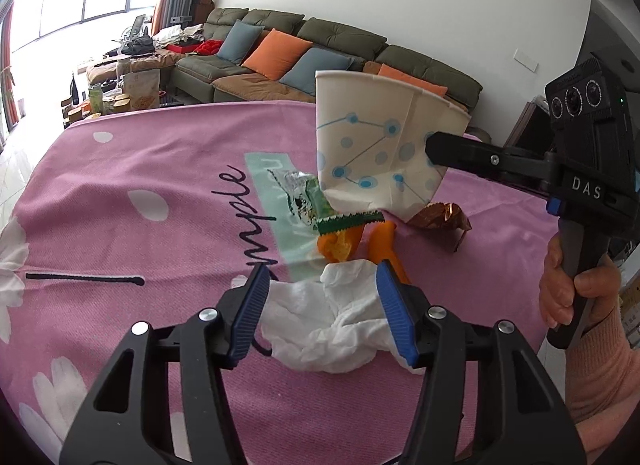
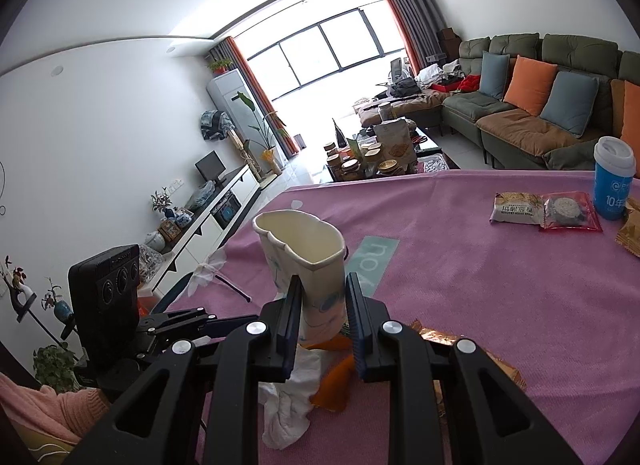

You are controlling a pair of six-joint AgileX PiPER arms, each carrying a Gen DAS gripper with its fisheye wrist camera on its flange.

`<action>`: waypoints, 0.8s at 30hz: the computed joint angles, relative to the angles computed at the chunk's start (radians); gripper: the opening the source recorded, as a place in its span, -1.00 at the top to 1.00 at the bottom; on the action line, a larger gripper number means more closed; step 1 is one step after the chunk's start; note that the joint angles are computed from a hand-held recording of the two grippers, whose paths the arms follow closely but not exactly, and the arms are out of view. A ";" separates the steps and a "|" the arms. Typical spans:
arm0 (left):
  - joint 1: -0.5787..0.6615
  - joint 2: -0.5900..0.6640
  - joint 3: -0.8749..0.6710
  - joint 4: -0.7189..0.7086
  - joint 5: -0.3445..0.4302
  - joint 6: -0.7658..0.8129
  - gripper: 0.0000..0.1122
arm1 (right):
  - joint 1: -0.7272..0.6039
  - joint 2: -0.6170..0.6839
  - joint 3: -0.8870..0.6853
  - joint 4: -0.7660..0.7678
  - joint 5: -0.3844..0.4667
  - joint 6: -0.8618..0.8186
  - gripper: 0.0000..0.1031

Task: Collect trash
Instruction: 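Lift the tissue and paper cup off the table with both tools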

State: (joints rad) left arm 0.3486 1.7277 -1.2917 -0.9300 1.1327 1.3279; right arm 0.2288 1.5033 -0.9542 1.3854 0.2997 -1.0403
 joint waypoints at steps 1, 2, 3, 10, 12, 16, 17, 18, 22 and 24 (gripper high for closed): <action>0.009 -0.001 0.008 -0.002 -0.001 0.010 -0.02 | 0.001 -0.001 0.004 0.019 -0.001 -0.015 0.60; 0.019 -0.009 0.021 -0.001 -0.008 0.019 -0.04 | 0.002 -0.002 0.006 0.030 0.000 -0.023 0.60; 0.028 -0.012 0.029 0.002 -0.019 0.025 -0.07 | 0.001 -0.001 0.009 0.048 0.000 -0.038 0.60; 0.061 0.014 0.023 0.043 -0.019 -0.002 -0.15 | 0.006 0.004 0.025 0.120 0.005 -0.094 0.60; 0.059 0.027 0.014 0.046 0.005 -0.007 0.01 | 0.011 0.009 0.021 0.125 0.004 -0.094 0.60; 0.048 0.030 0.025 0.054 0.029 0.000 0.56 | 0.016 0.018 0.011 0.124 0.007 -0.088 0.60; 0.049 0.031 0.026 0.053 0.037 0.001 0.65 | 0.018 0.019 0.009 0.124 0.007 -0.087 0.60; 0.055 0.029 0.029 0.046 0.042 0.007 0.72 | 0.021 0.020 0.008 0.126 0.008 -0.088 0.60; 0.085 0.013 0.035 0.022 0.065 0.019 0.82 | 0.040 0.032 -0.005 0.133 0.008 -0.090 0.60; 0.114 0.009 0.030 0.009 0.085 0.027 0.83 | 0.051 0.044 -0.020 0.133 0.010 -0.086 0.60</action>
State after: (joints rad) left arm 0.4628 1.7367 -1.2622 -0.9211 1.2178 1.3553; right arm 0.2802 1.5476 -0.9741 1.5181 0.3097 -1.1261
